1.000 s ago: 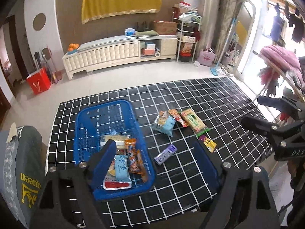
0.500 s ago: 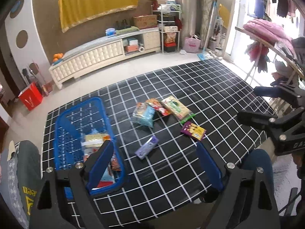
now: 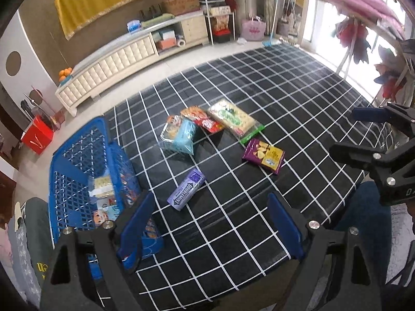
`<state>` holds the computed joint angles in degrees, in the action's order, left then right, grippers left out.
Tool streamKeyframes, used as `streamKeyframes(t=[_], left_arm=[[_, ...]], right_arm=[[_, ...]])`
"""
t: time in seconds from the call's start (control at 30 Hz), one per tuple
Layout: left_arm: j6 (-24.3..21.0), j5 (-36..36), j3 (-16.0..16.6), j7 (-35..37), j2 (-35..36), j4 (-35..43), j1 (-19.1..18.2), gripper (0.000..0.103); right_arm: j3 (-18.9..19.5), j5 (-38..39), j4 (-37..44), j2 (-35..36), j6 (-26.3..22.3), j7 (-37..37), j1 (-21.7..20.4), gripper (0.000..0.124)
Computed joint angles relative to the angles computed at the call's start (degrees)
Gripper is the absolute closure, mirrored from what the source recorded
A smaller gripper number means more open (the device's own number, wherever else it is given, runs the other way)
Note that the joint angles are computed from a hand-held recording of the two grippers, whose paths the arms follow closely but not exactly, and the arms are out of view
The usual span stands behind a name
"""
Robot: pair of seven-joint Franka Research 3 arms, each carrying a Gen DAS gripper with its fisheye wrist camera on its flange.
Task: Organize snacks
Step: 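Move both open tools back over the remaining snacks, then grasp the purple Doublemint gum tube with the left tool while the right tool grasps the purple chip bag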
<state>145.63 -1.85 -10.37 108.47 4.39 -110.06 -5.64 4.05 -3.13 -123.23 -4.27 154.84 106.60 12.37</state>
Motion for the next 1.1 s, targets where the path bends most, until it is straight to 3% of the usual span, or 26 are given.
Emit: streamKeyframes(t=[0.57,0.73,0.87,1.1], left_arm=[[-6.9,8.5,-0.8,-3.0,14.2,11.4,-1.3,0.017],[-10.3,12.1,0.3,-6.4,19.7,17.0,-2.1,0.028],[-11.3,15.7,1.5,-9.9,22.8,20.1,-2.9,0.043],[-13.6,17.3,1.7,-12.0,26.5,24.2,-2.4,0.044]], right_arm=[[-2.6,5.0,3.5,9.8,-0.5,-4.5,0.3,0.026],[-2.8,7.6,4.1,11.4,0.2,-6.3,0.4,0.026],[-2.8,10.0,4.5,12.4,0.9,-8.6,0.2,0.026],[-3.1,12.9,5.4,14.1,2.0,-9.8,0.2,0.026]])
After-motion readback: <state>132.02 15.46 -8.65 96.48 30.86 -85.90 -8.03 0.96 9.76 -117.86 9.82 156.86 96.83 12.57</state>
